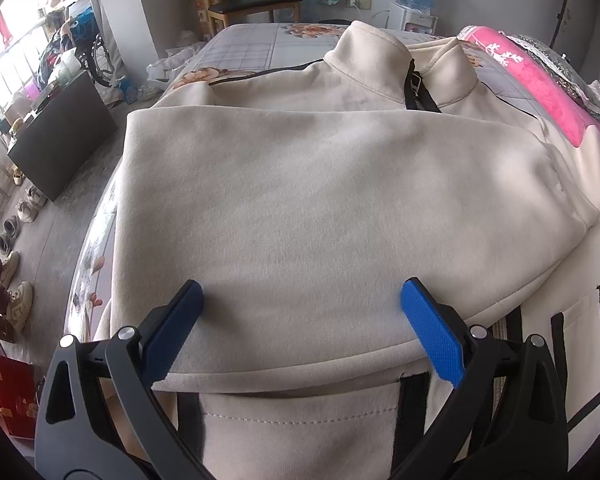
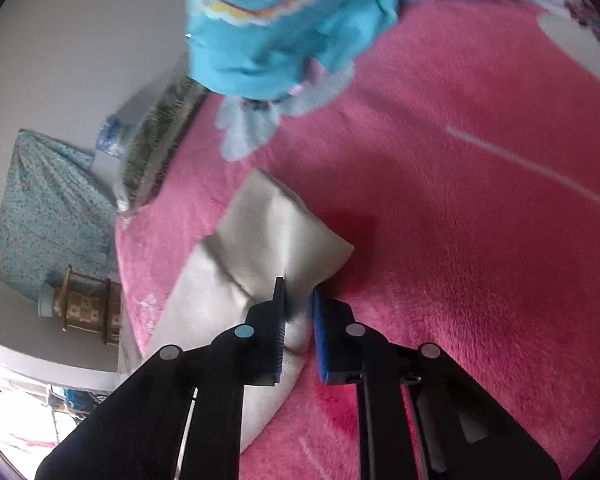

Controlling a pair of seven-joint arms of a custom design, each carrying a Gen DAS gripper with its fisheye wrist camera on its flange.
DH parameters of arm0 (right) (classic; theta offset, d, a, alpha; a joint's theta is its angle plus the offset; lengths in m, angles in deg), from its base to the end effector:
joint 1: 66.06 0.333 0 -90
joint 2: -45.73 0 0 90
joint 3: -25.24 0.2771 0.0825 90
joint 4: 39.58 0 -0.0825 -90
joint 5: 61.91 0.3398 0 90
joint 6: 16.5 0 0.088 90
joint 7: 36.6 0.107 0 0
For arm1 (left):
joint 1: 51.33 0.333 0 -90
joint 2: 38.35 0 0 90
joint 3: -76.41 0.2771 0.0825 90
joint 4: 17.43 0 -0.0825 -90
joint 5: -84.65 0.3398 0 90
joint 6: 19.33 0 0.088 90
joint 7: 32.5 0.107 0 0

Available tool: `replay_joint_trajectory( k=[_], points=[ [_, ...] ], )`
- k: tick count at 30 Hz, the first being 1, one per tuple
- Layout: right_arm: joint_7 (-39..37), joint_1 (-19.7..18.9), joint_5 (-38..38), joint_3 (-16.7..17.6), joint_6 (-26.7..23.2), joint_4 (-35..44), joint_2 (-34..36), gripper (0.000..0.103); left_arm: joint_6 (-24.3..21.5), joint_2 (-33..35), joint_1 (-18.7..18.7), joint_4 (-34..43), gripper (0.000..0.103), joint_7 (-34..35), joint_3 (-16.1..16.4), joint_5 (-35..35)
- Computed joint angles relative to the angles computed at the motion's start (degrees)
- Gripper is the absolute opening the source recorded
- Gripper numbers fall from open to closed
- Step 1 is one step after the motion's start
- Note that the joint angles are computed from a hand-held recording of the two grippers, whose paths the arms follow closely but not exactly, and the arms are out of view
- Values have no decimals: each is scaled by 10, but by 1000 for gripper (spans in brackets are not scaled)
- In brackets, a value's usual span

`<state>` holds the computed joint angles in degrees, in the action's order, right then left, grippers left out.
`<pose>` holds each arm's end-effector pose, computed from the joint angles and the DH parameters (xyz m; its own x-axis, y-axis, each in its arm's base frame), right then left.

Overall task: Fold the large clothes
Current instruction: 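Grasp the sleeve cuff with the right tool and lift it over the jacket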

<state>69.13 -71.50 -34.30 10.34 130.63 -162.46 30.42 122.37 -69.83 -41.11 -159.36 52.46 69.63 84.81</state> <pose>0.4556 -0.1889 0.5647 -0.5604 -0.5494 -0.6198 -0.4221 0.8333 -0.3570 0.4039 0.0195 0.5235 0.1511 -0.9883 -0.0188 -0.8466 -0.1196 -0.5186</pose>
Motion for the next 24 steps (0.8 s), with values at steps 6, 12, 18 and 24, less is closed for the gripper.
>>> replay_joint_trajectory(
  k=[6,12,18,24],
  points=[
    [-25,31,-40,24,18,47,-41,11,-13,4,-3,9,96,7,3,-1],
    [-34,89,-113,73,14,139,-55,11,-16,-26,1,0,95,15,5,13],
    [-14,146,-191,136,18,211,-32,11,-97,-48,-8,11,67,69,51,-41],
    [10,213,-252,198,16,269,30,11,-128,-78,0,-3,27,135,105,-124]
  ],
)
